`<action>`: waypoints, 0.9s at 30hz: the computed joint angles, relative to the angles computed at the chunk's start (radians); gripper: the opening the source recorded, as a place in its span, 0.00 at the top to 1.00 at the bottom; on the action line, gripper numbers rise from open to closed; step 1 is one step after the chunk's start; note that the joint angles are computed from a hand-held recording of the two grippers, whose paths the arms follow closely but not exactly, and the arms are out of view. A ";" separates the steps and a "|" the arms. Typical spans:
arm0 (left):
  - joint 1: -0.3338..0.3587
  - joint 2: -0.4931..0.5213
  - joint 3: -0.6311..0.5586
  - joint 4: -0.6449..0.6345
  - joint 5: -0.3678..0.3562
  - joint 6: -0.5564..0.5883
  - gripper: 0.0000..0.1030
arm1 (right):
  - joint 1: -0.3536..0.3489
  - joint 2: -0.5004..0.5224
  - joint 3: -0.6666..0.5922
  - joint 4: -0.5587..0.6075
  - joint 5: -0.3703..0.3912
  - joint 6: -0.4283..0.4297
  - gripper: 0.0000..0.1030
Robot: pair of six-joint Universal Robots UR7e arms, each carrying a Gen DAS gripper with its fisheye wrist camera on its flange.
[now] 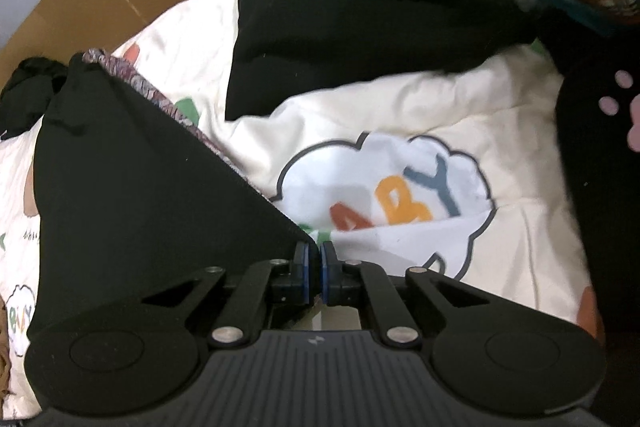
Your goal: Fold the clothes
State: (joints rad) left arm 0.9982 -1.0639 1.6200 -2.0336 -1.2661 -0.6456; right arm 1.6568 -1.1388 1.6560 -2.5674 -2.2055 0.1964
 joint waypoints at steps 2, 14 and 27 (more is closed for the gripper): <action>-0.001 0.001 0.007 0.002 0.007 -0.003 0.98 | -0.003 0.001 -0.003 0.003 0.000 0.002 0.95; -0.002 -0.004 0.027 -0.018 0.017 -0.006 0.59 | -0.037 -0.055 0.040 -0.063 0.124 0.074 0.55; 0.028 -0.010 0.065 -0.059 -0.008 -0.010 0.59 | -0.046 -0.026 -0.025 0.101 0.118 0.084 0.55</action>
